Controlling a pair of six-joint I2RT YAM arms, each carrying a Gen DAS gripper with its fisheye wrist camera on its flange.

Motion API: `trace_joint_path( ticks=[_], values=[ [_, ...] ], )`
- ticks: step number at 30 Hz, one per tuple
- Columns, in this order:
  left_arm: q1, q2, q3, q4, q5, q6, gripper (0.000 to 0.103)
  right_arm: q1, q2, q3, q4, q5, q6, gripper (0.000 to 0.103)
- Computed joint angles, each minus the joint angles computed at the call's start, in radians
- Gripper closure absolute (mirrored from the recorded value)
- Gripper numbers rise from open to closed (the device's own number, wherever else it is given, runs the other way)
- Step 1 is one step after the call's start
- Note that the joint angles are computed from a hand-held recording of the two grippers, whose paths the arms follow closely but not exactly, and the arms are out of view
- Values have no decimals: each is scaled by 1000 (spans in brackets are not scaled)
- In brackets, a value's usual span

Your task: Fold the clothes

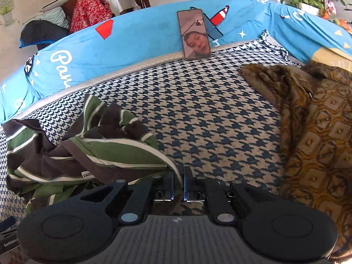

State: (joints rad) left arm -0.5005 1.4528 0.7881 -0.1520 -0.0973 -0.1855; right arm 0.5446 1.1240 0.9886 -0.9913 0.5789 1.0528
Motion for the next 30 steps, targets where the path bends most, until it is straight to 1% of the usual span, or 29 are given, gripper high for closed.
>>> trace_joint_path(
  ticks=[3,4,5,7,12,14,18,21,23,25,27,30],
  values=[
    [4,-24,-17,-4,5,2,0,19,-6,-2,-25,3,27,93],
    [4,-31,-22,-6,5,2,0,30,-17,-6,-29,11,39,90],
    [4,-39,-27,-8,5,2,0,45,-25,-6,-34,23,57,83],
    [5,-46,-33,-9,5,4,0,78,-44,-8,-40,57,93,78],
    [16,-58,-43,-9,16,15,0,155,-78,0,-28,158,123,77],
    [21,-38,-38,7,20,21,0,163,-82,3,-13,179,121,75],
    [20,-35,-22,-13,23,19,0,148,-100,-12,69,173,59,75],
    [35,-37,-2,-40,42,10,0,119,-102,-36,185,108,-53,74],
    [46,-42,8,-48,49,1,0,103,-80,-41,241,68,-110,74],
    [58,-55,14,-45,51,-3,0,91,-51,-40,289,28,-162,73],
    [72,-69,27,-46,66,-7,0,81,-21,-35,329,-6,-208,69],
    [93,-74,67,-59,98,3,0,71,17,-27,378,-25,-262,67]
  ],
)
